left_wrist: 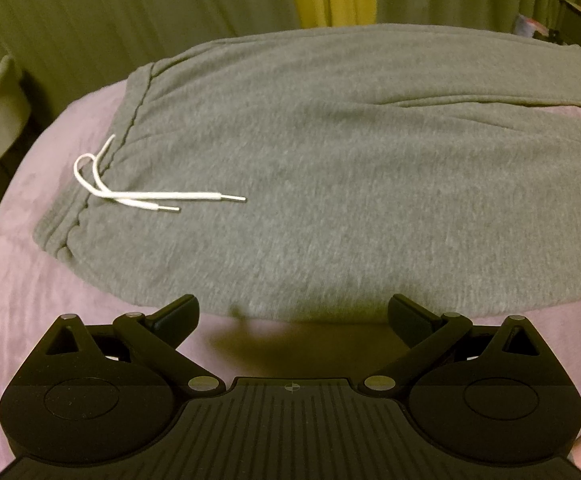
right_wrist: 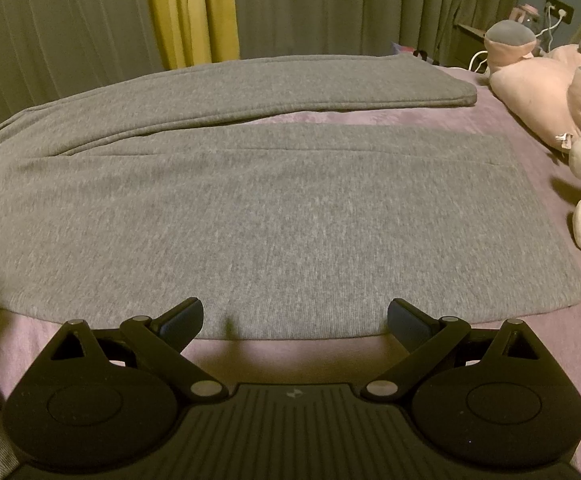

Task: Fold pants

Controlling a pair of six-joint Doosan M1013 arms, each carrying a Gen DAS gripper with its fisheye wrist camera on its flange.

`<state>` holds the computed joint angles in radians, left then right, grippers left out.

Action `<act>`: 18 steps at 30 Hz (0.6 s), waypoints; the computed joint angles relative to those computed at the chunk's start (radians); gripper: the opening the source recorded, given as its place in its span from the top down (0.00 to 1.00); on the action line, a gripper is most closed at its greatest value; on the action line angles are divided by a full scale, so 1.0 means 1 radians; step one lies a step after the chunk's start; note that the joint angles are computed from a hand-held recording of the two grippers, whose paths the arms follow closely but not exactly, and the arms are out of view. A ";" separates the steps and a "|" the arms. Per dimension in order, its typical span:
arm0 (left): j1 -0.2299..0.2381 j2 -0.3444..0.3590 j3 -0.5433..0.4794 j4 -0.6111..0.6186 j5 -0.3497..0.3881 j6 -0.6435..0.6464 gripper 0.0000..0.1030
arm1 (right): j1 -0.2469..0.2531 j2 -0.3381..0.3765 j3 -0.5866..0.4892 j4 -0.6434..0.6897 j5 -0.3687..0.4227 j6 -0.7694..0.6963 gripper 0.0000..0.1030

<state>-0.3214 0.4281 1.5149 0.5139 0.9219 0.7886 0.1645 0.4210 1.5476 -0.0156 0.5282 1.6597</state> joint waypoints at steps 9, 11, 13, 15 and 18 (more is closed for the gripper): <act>0.003 0.002 -0.003 -0.013 0.002 0.004 0.00 | 0.002 -0.001 -0.002 -0.002 0.005 -0.012 0.04; 0.007 0.000 -0.004 -0.027 0.000 0.009 0.00 | 0.002 -0.001 -0.003 0.003 0.006 -0.021 0.04; 0.012 -0.001 -0.004 -0.045 -0.003 0.012 0.00 | 0.002 0.001 -0.005 0.009 0.012 -0.032 0.04; 0.017 -0.002 -0.004 -0.062 -0.006 0.012 0.00 | 0.003 0.003 -0.009 0.008 0.019 -0.033 0.04; 0.024 0.001 -0.009 -0.086 -0.001 0.011 0.00 | 0.001 0.011 -0.020 0.027 0.034 -0.053 0.04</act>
<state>-0.2976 0.4291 1.5054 0.4282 0.9208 0.7992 0.1656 0.4316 1.5279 0.0118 0.5624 1.6063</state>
